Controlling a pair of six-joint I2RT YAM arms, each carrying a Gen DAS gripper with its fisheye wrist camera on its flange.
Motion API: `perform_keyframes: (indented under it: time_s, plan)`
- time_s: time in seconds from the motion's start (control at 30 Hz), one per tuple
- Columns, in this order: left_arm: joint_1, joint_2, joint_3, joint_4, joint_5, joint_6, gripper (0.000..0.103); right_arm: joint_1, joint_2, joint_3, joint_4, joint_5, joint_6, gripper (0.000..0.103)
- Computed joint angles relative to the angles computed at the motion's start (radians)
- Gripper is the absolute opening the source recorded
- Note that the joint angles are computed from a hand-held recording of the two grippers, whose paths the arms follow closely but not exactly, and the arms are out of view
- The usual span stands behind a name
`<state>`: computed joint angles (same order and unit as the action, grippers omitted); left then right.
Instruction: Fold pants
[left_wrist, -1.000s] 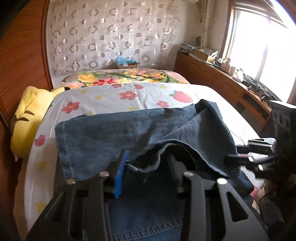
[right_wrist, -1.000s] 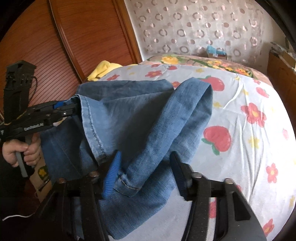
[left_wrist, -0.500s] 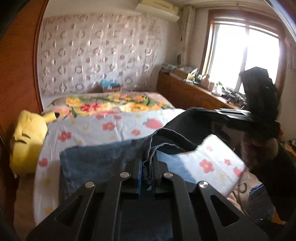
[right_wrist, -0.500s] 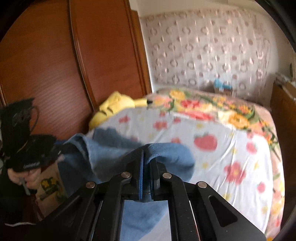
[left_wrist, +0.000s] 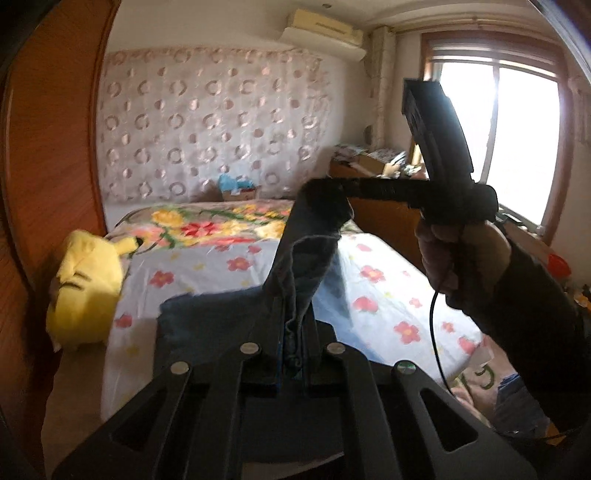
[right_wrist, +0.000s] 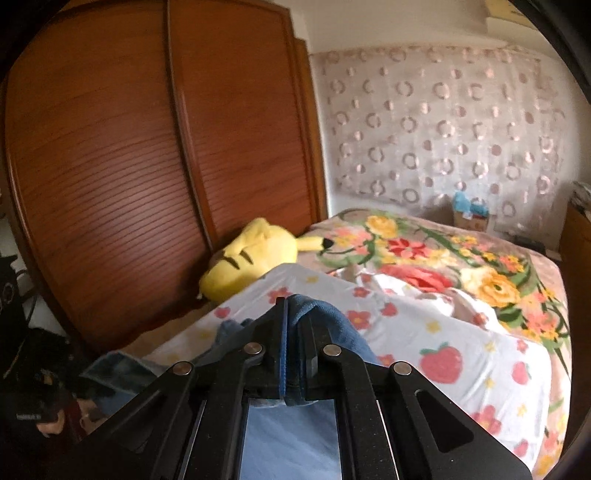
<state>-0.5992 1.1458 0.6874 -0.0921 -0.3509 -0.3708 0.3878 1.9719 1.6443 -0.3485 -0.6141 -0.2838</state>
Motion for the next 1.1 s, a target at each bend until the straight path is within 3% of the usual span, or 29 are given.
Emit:
perform_keyframes:
  time_s: [0.33,0.6,0.67,0.73,0.77,1.1]
  plan:
    - [0.103,0.001,-0.228,0.115,0.068,-0.096,0.004,0.179,0.253,0.208,-0.079,0.127,-0.005,0.002]
    - [0.146,0.082,-0.307,0.197,0.097,-0.143,0.006,0.254,0.434,0.400,-0.189,0.229,0.007,0.002]
    - [0.166,0.092,-0.317,0.214,0.119,-0.145,0.008,0.254,0.463,0.444,-0.235,0.221,0.014,0.007]
    - [0.175,0.091,-0.327,0.219,0.125,-0.153,0.010,0.245,0.429,0.382,-0.183,0.215,0.028,0.038]
    - [0.177,0.087,-0.327,0.215,0.125,-0.154,0.011,0.233,0.402,0.338,-0.149,0.195,0.036,0.042]
    - [0.217,-0.045,-0.341,0.134,0.078,-0.144,0.012,0.131,0.187,0.059,-0.023,0.198,-0.034,0.045]
